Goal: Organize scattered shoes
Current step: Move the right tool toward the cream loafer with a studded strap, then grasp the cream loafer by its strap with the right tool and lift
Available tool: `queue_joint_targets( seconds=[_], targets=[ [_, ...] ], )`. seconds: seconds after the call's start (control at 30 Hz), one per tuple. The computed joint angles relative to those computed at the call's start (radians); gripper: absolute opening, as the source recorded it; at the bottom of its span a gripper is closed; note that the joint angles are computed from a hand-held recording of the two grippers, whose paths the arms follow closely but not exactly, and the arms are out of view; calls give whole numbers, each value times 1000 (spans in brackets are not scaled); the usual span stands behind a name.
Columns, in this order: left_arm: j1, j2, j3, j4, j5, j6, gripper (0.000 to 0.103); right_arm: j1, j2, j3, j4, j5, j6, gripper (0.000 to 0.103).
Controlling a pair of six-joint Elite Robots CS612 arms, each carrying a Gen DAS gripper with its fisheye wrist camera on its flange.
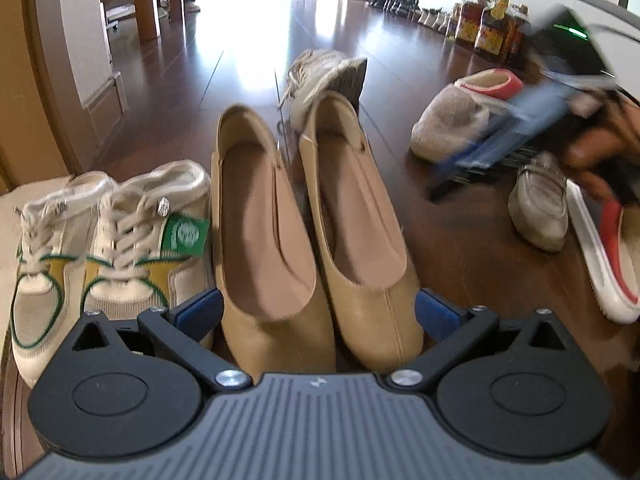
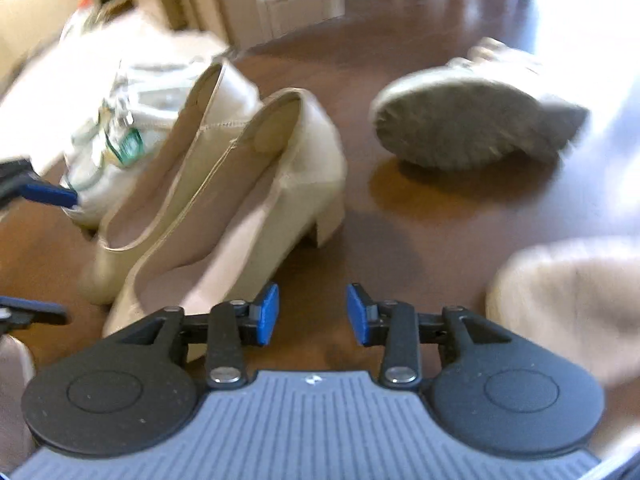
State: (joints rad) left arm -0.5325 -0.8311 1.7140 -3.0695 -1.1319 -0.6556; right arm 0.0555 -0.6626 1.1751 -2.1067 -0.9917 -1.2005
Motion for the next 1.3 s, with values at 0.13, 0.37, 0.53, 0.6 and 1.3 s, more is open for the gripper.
queue_joint_targets(
  seconds=[0.13, 0.37, 0.53, 0.6, 1.3],
  targets=[
    [10, 8, -31, -8, -9, 33, 103, -63, -33, 28, -17, -13, 93, 54],
    [27, 30, -119, 5, -52, 153, 103, -135, -21, 0, -95, -143, 263, 62],
    [33, 49, -193, 33, -96, 275, 103, -156, -46, 60, -197, -142, 213, 62],
    [34, 53, -222, 53, -123, 318, 103, -153, -42, 64, -222, -106, 183, 63],
    [3, 24, -156, 64, -128, 191, 103, -58, 143, -370, 462, -265, -264, 8]
  ],
)
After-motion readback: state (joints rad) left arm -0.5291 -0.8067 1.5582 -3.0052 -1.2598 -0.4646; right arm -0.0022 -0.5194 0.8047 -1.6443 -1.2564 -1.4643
